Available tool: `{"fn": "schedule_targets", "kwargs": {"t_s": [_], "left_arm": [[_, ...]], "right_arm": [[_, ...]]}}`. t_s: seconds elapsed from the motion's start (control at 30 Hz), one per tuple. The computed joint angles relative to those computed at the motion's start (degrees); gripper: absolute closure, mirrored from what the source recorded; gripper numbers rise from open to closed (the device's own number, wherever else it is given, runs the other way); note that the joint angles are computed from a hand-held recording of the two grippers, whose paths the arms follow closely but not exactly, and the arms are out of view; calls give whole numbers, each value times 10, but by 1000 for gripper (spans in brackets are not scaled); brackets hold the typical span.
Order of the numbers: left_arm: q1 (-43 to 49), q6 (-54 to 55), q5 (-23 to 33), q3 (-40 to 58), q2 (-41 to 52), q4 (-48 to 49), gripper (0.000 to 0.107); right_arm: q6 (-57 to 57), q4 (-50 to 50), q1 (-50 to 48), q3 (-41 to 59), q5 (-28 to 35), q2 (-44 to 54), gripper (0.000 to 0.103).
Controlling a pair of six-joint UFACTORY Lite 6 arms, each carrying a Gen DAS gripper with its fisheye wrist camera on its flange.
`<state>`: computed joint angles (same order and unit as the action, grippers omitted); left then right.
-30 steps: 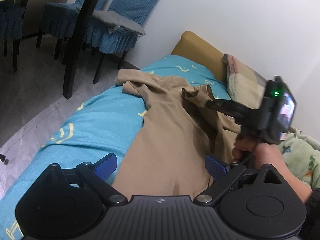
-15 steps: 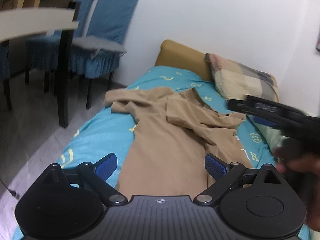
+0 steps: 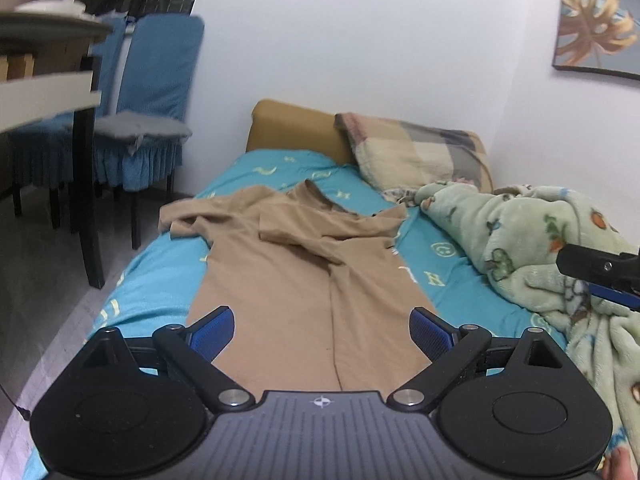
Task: Fold clothes
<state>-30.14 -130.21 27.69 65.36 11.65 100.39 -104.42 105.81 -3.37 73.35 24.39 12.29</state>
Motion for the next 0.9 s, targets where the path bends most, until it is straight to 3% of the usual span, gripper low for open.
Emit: {"fn": "schedule_targets", "kwargs": {"t_s": [0.27, 0.5, 0.6, 0.73, 0.9], "left_arm": [[-82, 72, 68, -19, -47, -112, 10], [-119, 138, 127, 14, -28, -154, 9], [-103, 162, 115, 39, -10, -182, 8], [-30, 211, 56, 100, 36, -260, 6], [103, 375, -12, 279, 171, -455, 6]], "right_arm": [[-20, 15, -40, -68, 37, -44, 18], [-30, 33, -54, -83, 39, -51, 18], [-25, 28, -56, -81, 40, -48, 18], [9, -1, -58, -73, 45, -34, 18], [26, -11, -55, -61, 44, -11, 18]]}}
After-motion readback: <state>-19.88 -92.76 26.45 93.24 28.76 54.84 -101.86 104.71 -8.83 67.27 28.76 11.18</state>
